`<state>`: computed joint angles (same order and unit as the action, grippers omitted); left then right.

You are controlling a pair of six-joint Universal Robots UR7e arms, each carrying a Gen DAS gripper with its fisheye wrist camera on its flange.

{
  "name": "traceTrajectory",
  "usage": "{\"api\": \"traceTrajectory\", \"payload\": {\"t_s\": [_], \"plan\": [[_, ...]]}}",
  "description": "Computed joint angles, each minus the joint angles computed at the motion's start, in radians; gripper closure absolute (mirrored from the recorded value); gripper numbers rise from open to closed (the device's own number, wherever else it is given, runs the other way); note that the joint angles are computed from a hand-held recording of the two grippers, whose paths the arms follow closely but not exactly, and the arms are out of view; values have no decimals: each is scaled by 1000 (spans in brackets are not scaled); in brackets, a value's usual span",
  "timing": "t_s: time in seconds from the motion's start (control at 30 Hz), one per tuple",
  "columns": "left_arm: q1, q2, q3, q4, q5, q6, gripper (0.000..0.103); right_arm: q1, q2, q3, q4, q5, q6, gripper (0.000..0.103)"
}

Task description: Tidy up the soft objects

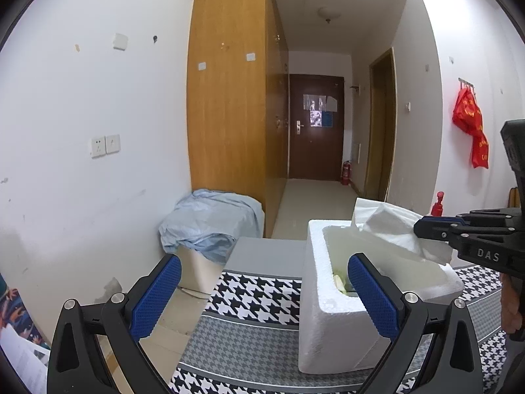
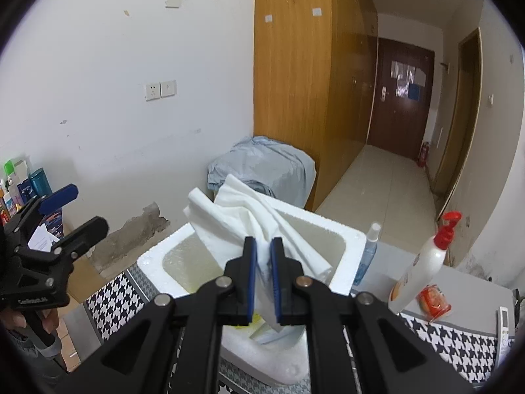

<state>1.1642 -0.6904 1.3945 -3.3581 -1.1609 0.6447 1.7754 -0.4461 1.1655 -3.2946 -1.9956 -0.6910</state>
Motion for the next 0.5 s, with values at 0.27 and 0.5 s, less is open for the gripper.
{"api": "traceTrajectory", "payload": {"t_s": [0.27,0.5], "plan": [[2,-2,-1,6,-2,-7,1,0,16,-12,-7,-9,8,28],[-1,1,-7,14,2,-9,1,-2,4,9,-19,2,12,28]]}}
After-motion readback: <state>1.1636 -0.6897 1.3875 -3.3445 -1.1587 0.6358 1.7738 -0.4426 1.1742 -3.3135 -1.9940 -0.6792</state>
